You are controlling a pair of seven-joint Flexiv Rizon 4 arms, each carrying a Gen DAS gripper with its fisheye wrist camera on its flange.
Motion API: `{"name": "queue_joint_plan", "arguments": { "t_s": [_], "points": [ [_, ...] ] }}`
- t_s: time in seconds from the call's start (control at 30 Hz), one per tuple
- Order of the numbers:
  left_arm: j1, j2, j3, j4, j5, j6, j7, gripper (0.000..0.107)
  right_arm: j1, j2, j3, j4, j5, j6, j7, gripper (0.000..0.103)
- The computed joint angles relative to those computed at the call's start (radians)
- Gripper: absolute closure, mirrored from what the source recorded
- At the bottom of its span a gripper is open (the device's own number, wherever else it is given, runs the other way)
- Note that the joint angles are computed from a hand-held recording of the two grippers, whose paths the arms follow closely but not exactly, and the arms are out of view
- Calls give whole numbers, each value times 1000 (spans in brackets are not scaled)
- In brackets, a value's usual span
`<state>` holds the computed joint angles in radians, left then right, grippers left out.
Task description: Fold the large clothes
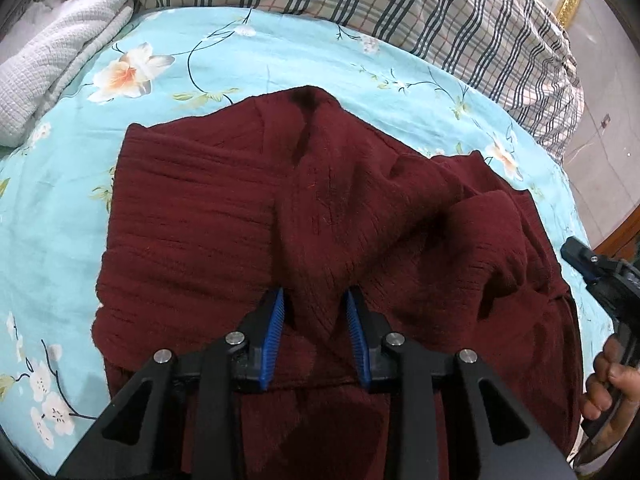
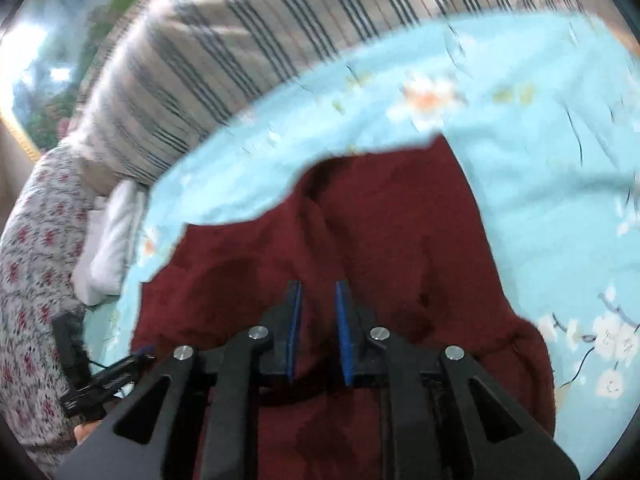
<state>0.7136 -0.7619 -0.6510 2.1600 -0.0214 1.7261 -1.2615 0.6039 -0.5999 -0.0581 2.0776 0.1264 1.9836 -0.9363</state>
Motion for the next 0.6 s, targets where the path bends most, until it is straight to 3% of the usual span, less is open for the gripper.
{"name": "queue_joint_plan", "arguments": {
  "t_s": [0.07, 0.13, 0.17, 0.3, 0.43, 0.5, 0.6],
  "points": [
    [-5, 3, 5, 1, -1, 2, -3, 76, -71, -18, 71, -28, -82, -49, 7, 85],
    [-3, 6, 5, 6, 1, 6, -6, 75, -81, -34, 74, -59, -116, -194, 36, 85],
    [1, 6, 4, 9, 3, 8, -7, 75, -108, -44, 99, -63, -133, -214, 49, 85],
    [12, 11, 2, 21, 19, 15, -2, 75, -89, -34, 81, -15, -136, -153, 81, 86],
    [83, 23, -54, 63, 37, 20, -10, 74, -27, 23, 26, 38, -122, -114, 83, 84],
    [127, 44, -77, 102, 55, 36, -20, 69, 7, 59, 7, 81, -103, -80, 69, 82],
    [215, 72, -118, 177, 98, 78, -48, 53, 63, 105, -22, 142, -56, -54, 48, 73]
  ]
}}
